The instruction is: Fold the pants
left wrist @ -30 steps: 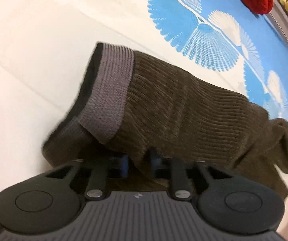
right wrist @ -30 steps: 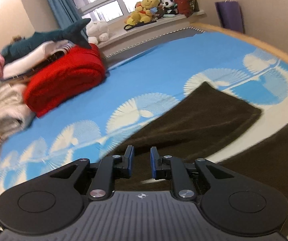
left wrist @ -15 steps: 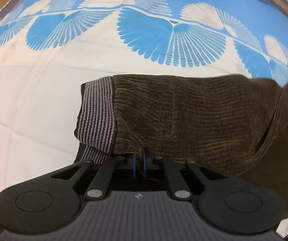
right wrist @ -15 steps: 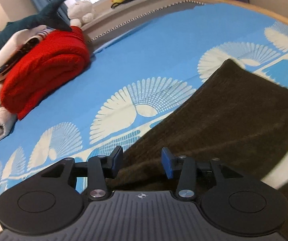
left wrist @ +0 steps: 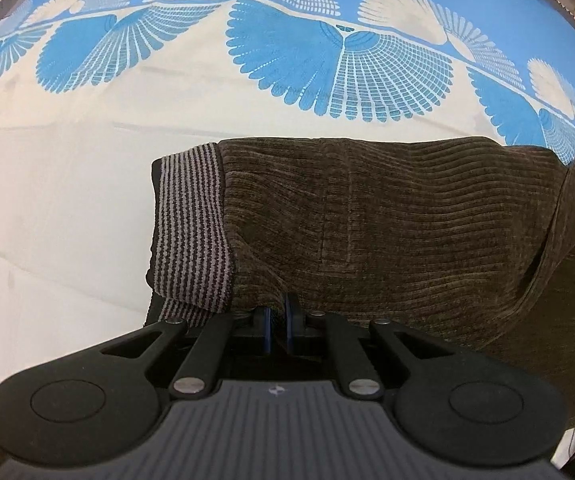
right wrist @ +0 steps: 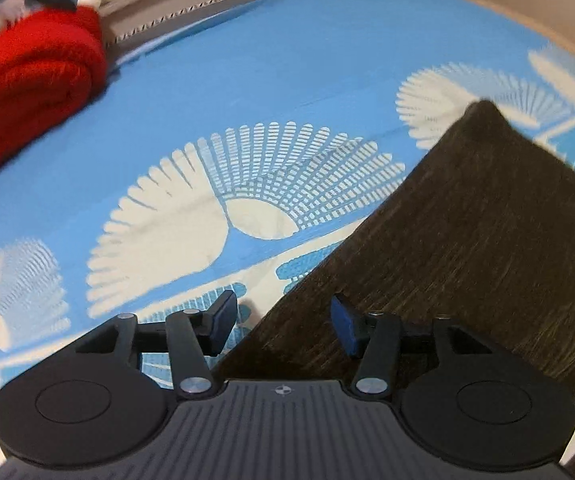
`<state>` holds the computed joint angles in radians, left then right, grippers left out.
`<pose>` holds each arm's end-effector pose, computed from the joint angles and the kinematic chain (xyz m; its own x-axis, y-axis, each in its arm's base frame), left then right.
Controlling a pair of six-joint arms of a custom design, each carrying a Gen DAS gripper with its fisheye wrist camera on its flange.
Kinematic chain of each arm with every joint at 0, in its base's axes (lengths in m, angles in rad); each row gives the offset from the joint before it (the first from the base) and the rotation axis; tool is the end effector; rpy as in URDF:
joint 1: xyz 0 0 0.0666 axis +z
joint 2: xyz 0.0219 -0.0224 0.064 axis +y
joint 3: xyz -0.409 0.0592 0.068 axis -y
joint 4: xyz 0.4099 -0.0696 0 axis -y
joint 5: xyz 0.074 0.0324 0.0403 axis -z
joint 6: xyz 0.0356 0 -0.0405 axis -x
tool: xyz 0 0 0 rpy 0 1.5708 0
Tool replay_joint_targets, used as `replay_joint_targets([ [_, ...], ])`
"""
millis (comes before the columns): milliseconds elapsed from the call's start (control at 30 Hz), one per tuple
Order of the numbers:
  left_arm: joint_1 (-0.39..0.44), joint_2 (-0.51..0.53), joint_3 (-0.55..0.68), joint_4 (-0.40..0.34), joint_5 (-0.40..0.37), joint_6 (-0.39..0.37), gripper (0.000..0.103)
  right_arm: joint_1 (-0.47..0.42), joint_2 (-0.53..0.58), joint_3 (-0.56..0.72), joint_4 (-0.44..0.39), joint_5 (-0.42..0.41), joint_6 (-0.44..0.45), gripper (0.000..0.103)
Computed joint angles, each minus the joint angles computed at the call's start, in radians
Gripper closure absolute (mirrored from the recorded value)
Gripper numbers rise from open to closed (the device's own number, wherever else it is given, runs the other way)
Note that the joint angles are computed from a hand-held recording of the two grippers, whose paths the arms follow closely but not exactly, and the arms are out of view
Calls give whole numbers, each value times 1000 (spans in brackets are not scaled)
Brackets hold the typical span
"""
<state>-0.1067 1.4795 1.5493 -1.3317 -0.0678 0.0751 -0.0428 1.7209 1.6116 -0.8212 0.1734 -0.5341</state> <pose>0.4917 -0.0506 0.4683 -0.9510 0.0266 -0.3080 0.0145 0.9990 0.0416 0.6219 -0.0332 0.3925 -0.6157 0.5283 -0.5847 0.5328 0.8258 0.1850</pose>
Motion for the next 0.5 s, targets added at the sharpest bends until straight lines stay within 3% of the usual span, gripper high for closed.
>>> replay_joint_targets([
  [33, 0, 2, 2, -2, 1, 4, 96, 0, 2, 3, -10, 17, 3, 80],
  [133, 1, 2, 7, -8, 3, 21, 96, -28, -28, -19, -15, -31, -72, 95],
  [267, 5, -17, -2, 1, 14, 24, 96, -56, -116, -58, -20, -73, -133, 96],
  [367, 27, -37, -7, 7, 57, 40, 97, -72, -234, -120, -5, -76, -139, 96],
  [500, 52, -94, -27, 38, 114, 57, 99, -134, -442, -249, 25, -142, -167, 96],
])
